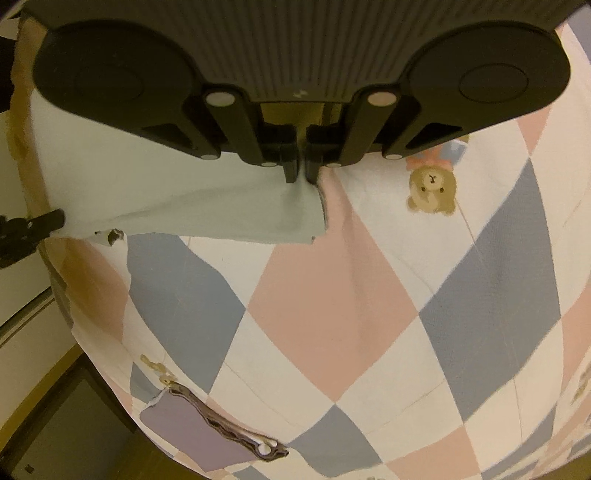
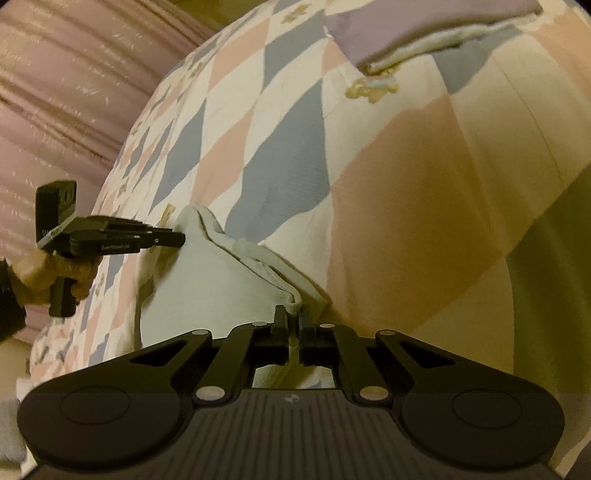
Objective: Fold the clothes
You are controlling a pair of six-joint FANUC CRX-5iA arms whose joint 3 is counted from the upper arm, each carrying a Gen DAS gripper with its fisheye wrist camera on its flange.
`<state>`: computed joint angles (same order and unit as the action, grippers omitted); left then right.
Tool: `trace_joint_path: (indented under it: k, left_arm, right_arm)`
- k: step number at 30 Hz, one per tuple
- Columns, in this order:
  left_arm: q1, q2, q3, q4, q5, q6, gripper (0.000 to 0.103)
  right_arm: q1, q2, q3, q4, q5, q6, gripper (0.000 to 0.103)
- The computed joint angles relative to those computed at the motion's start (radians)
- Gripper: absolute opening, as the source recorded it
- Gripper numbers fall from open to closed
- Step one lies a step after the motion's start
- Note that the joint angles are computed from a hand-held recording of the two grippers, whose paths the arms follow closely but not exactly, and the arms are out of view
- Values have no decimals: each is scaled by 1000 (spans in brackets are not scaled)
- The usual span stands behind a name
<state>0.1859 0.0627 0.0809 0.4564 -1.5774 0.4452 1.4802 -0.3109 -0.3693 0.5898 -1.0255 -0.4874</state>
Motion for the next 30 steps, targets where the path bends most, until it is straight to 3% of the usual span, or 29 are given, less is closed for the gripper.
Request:
trace_joint_path:
  k: [5,11,14,15,16,18,22,25,27,30]
  left_arm:
    - [9,-7,-12,2,18,22,2]
    - [-15,-19,-18,-46,60,45,12]
    - [-7,-31,-18,-61,94,71,12]
    - [-1,-40,-18,-69,106,70,11]
    - [8,-53,-20,-72,116,55,11]
    - [27,-82,-27,-78,135,18,11]
    - [93,-222,-127,-49,194,-256,19]
    - [185,-355,-256,42,197,-566,35]
    - [276,-451,-363,121,168,-814,40]
    - [409,-562,-493,179,98,-1139,42]
  right_arm:
    - [4,10,28,54,-31,86,4]
    - [-33,0,3,-37,20,85,4]
    - [-32,2,9,-44,10,84,4]
    - [-27,3,13,-47,-10,74,7]
    - [-19,7,22,-53,-42,68,18]
    - [4,13,45,-58,-116,56,22]
    - [65,44,117,-55,-274,93,20]
    - [115,113,218,-37,-378,251,21]
    - [148,176,298,-26,-417,391,22]
    - [190,288,415,-22,-441,612,38]
